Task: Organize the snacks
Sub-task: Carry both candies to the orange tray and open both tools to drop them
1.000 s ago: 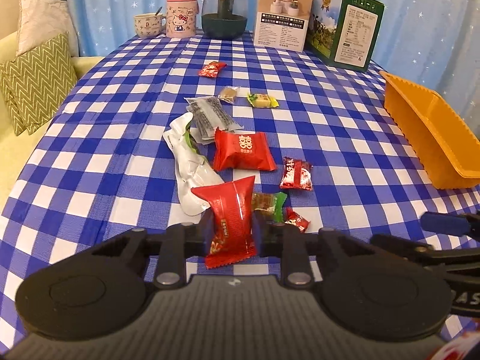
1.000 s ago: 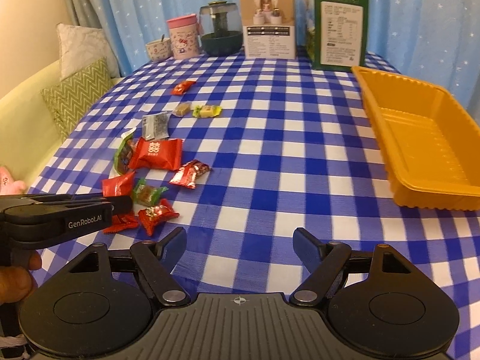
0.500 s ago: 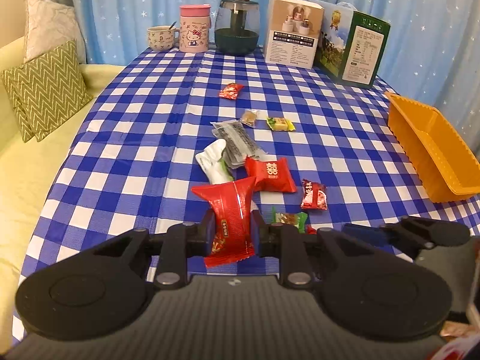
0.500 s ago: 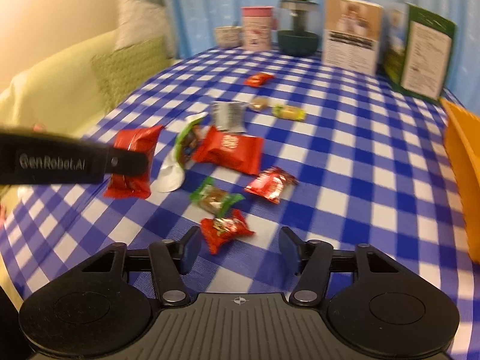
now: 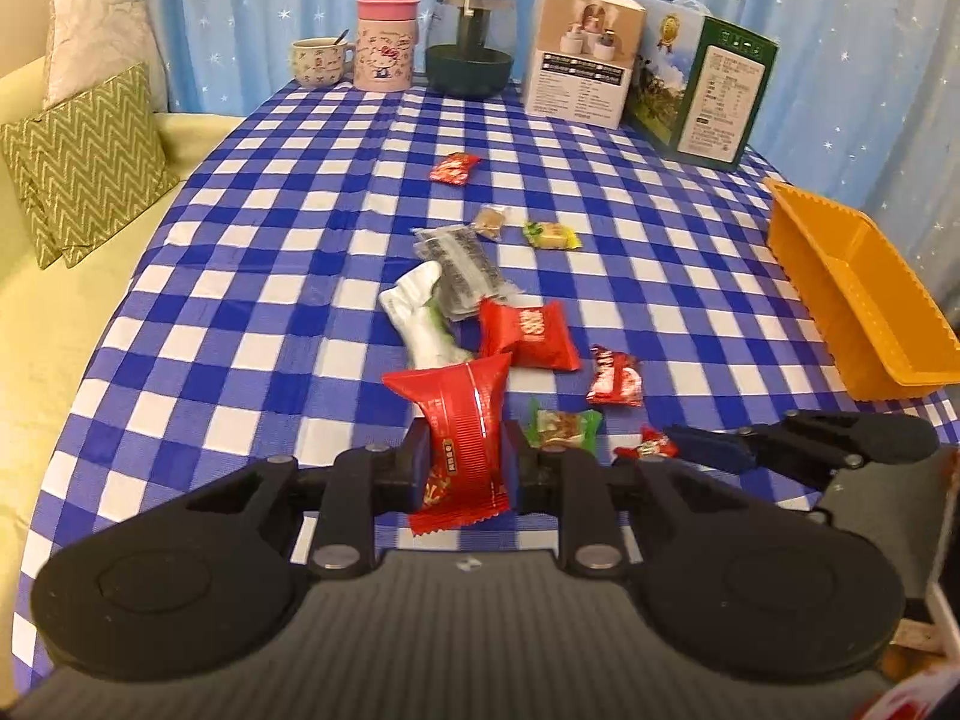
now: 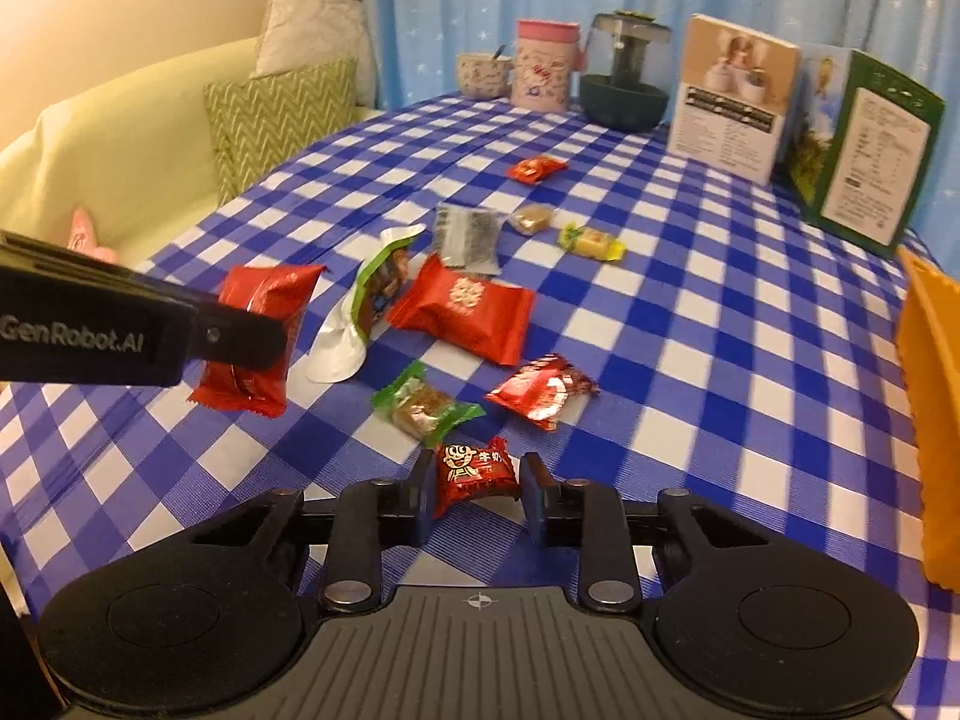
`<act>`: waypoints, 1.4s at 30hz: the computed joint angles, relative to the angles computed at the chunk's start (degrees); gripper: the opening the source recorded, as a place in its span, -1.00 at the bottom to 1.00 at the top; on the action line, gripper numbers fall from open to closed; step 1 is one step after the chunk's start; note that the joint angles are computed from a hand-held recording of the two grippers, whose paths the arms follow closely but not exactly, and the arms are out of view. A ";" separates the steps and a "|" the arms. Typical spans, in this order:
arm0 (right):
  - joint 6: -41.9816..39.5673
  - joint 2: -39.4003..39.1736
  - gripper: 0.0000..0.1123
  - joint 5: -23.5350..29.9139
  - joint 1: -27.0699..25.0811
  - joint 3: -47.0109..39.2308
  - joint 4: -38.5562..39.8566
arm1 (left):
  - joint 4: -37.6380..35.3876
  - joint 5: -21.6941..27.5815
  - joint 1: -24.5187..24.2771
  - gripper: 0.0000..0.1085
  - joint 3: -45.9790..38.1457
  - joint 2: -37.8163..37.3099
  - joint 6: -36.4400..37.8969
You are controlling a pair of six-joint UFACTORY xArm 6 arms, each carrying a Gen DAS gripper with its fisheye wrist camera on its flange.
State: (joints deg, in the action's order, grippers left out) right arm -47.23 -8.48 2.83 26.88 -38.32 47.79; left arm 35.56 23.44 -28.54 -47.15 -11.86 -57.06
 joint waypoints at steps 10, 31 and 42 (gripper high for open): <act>27.12 -13.70 -0.47 -0.25 -13.44 8.09 -26.47 | -5.17 -2.47 -5.40 -0.60 -10.18 7.27 7.11; 16.75 -8.49 -0.47 9.18 -40.27 -4.65 -15.67 | -26.34 2.71 -16.24 -0.60 -54.75 40.49 33.35; 15.14 -4.75 -0.47 10.48 -42.68 -7.37 -12.39 | -29.72 6.39 -16.88 -0.56 -66.42 49.13 37.85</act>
